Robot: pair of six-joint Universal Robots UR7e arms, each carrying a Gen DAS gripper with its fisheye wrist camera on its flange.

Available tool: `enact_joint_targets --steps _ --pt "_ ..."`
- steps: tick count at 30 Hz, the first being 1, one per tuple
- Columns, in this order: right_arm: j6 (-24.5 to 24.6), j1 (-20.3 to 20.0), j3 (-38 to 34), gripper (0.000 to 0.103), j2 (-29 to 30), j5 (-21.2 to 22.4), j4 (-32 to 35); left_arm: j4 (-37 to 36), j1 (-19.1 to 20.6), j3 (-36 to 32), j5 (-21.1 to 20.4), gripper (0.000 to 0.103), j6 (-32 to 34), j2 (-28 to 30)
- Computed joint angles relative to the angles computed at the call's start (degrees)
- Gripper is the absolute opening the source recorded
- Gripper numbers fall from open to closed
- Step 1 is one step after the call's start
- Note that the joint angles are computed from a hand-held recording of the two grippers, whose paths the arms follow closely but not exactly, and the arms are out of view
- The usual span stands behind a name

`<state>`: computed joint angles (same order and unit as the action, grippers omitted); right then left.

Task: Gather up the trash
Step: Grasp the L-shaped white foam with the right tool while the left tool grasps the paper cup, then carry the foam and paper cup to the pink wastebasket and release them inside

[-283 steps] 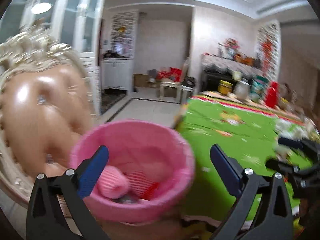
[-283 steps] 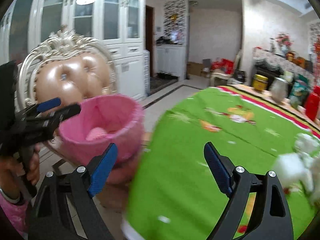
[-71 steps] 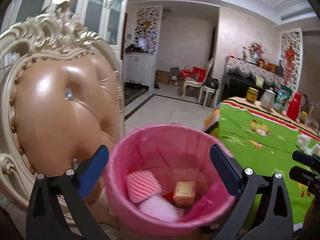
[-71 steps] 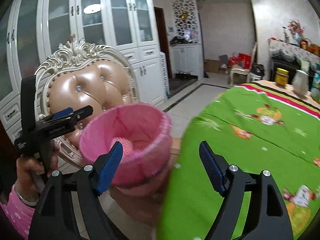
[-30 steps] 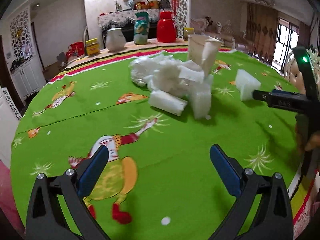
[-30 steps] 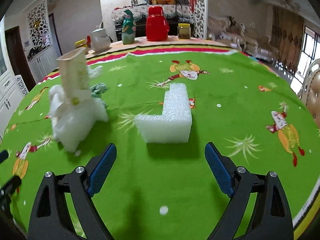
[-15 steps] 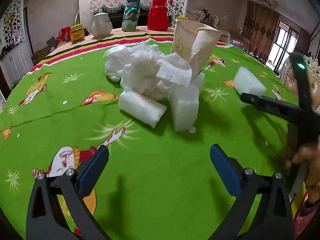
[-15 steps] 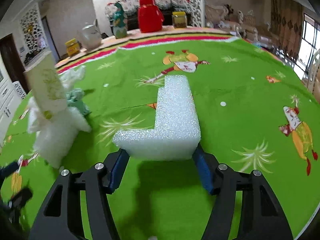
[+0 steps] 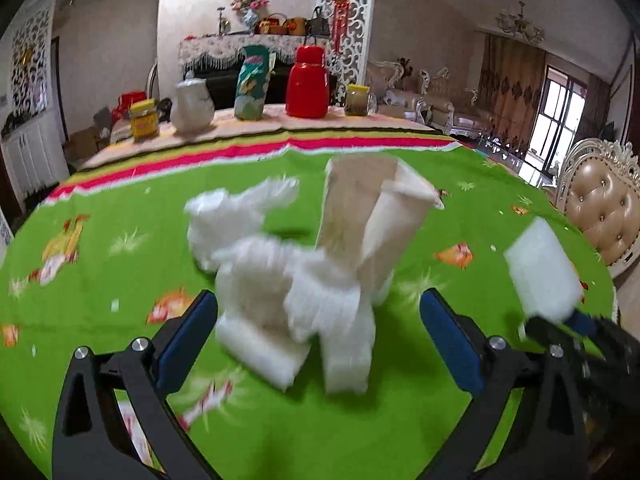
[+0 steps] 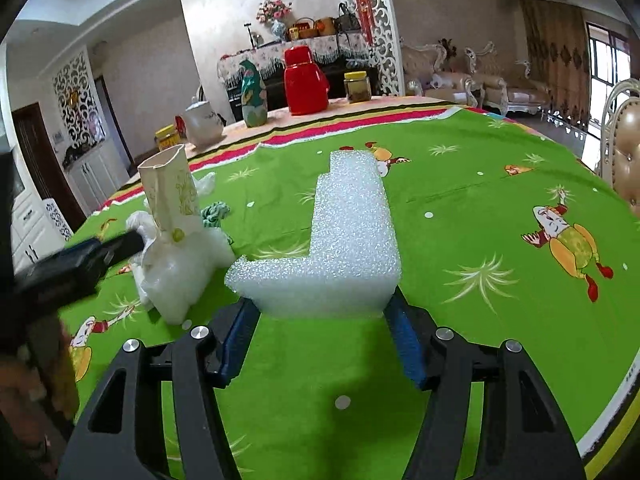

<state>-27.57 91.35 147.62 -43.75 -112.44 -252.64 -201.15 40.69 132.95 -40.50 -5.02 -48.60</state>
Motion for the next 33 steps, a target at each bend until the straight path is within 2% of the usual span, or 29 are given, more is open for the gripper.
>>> enact_joint_targets --steps 2,6,7,8,9,10,13,16,19,24,33 --pt "-0.9 -1.0 0.1 0.059 0.5 0.6 -1.3 -0.1 0.5 -2.7 -0.1 0.098 2.9 1.7" --pt "1.2 -4.4 1.6 0.059 -1.5 4.1 -0.8 0.8 1.4 -7.7 0.3 0.098 7.3 5.1" --pt "1.0 -4.8 1.7 0.059 -1.7 4.1 -0.9 0.7 1.7 -8.6 0.5 0.094 8.0 5.8" --pt "0.9 -4.9 1.6 0.059 -1.6 4.0 -1.0 -0.2 2.1 -9.5 -0.2 0.063 9.5 6.7" --pt "0.7 -5.0 1.5 0.059 -1.6 3.8 -0.7 0.4 2.5 -9.6 -1.2 0.046 9.6 6.6" --pt "0.5 -5.0 1.5 0.059 -1.6 3.7 -0.5 0.7 2.6 -9.6 -1.6 0.047 9.5 6.6" --pt "-0.3 -5.3 1.7 0.059 -1.6 4.2 -0.9 -6.1 1.5 -6.6 -3.2 0.042 11.2 6.2" --pt "-0.7 -5.6 2.3 0.059 -1.8 5.6 -1.5 -9.5 0.2 -3.5 -3.6 0.042 11.2 4.9" --pt "-1.2 -5.7 2.8 0.059 -1.8 7.1 -1.4 -9.4 -0.5 -0.1 -4.6 0.042 8.3 1.9" --pt "-3.5 -4.2 2.4 0.059 0.3 7.1 -1.6 -8.5 -3.2 6.1 -4.1 0.042 4.7 -3.5" --pt "-7.1 -2.2 2.6 0.059 3.0 7.8 -3.5 0.1 -5.5 18.6 -5.0 0.042 -6.5 -16.3"
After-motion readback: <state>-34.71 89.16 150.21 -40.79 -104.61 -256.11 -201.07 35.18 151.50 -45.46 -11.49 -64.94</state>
